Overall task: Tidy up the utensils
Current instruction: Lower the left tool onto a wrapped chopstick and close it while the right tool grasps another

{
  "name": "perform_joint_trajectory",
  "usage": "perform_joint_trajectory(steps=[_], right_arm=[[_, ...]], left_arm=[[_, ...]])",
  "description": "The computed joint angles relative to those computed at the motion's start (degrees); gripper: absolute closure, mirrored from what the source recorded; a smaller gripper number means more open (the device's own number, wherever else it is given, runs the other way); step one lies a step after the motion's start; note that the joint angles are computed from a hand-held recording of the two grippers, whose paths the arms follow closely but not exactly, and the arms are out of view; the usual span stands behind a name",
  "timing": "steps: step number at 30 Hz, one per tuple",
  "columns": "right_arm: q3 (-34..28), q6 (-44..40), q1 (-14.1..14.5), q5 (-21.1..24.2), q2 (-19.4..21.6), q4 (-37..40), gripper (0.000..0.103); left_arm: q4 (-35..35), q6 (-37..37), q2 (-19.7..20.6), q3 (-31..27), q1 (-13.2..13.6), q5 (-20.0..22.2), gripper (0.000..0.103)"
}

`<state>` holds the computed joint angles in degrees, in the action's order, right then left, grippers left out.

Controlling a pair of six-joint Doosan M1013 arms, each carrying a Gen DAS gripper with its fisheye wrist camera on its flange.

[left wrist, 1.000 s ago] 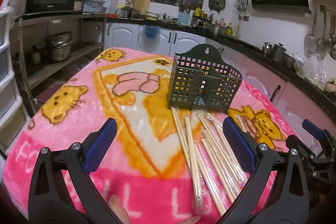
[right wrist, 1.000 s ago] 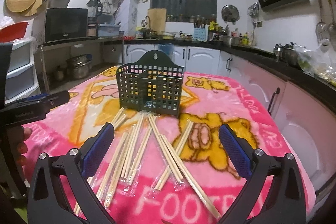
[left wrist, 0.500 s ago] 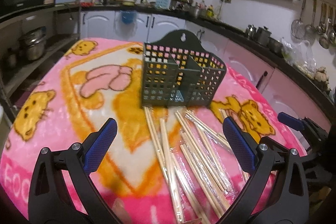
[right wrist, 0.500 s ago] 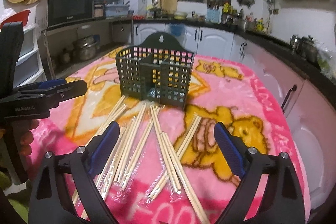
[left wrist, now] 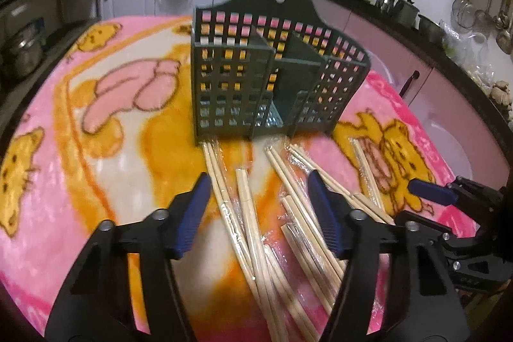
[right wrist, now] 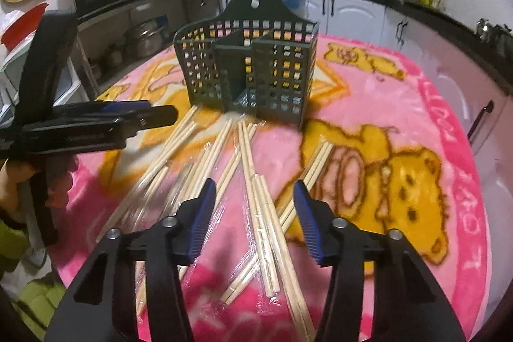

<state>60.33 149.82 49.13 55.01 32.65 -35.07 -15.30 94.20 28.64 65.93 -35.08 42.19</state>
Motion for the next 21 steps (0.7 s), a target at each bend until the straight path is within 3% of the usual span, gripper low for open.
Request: perform_joint_trajectory(steps=[3,7,17,21], right_arm=[[-0.4,-2.8,-1.0,-0.7,0.3,4.2,0.064],[-0.5,-5.2,-2.3,-2.2,0.6,8.9,0.068],[0.0,-9.2,-5.6,-5.5,1.0,20.5,0.069],[1.2,-10.9,-6.7,-7.9,0.4,25.1,0.079]], left_arm=[[-0.7,0.4,1.3,-1.7,0.2,2.4,0.067],[-2.1,1.0,2.8,-3.8,0.5,5.4,0.073],[-1.3,0.2,6.1,-8.6,0.5,12.1,0.074],[-1.1,0.3,7.2,-10.3,0.5,14.0,0.074]])
